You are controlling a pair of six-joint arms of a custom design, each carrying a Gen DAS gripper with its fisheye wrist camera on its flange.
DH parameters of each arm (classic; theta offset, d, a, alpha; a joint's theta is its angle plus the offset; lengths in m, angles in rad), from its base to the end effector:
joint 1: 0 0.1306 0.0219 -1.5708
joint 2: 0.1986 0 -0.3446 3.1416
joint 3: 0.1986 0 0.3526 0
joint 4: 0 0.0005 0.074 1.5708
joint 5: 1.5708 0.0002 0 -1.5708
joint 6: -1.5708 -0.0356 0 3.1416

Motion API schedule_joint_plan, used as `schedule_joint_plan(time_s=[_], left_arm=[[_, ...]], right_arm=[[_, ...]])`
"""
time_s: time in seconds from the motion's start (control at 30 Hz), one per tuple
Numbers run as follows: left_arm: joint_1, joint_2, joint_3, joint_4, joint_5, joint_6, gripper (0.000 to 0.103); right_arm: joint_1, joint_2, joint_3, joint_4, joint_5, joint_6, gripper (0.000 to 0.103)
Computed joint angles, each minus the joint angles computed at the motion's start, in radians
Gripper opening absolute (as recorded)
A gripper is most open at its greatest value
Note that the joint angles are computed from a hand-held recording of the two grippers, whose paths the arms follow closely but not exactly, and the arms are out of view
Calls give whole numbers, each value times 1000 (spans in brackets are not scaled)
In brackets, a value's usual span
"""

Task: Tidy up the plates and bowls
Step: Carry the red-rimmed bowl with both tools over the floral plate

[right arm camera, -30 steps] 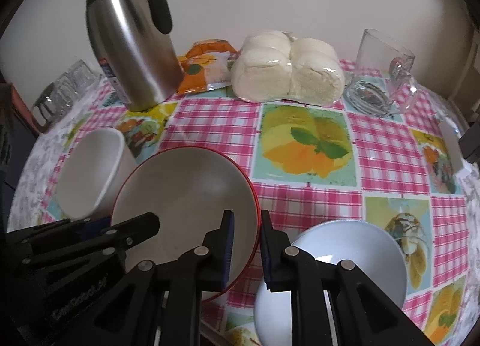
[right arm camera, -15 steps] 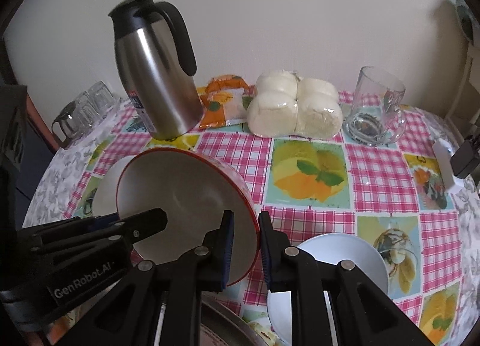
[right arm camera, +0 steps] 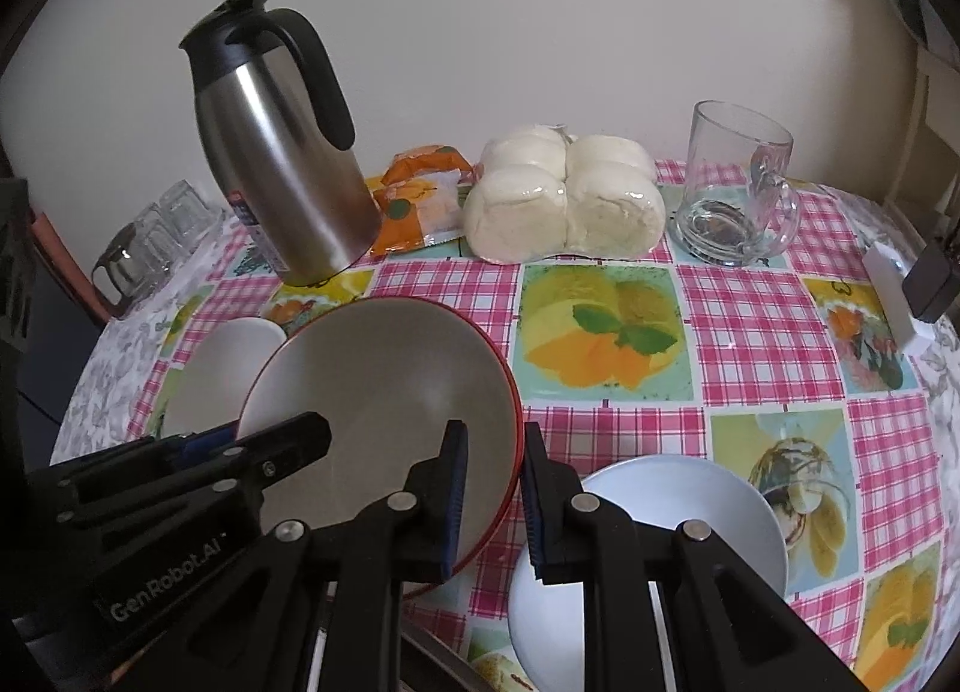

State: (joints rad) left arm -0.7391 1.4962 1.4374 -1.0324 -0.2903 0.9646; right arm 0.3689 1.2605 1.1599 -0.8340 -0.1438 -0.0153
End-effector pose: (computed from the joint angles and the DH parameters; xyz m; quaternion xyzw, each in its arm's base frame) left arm 0.3511 -0.3069 0.3558 -0.1423 0.9512 -0.0843 0.2605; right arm 0.3705 0.1482 0.3497 -0.1887 0.9287 0.1265 0.2932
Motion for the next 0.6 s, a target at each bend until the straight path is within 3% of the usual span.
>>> schedule_joint_plan(time_s=[0.33,0.6], left_arm=[[-47,-53,30,-74,-54,28,24],[-135,-92,36,-140,-115,110,26]], right_arm=[[11,-90,-9,-39,-9,-11,19],[18,-196,-51,-100,-1,1,19]])
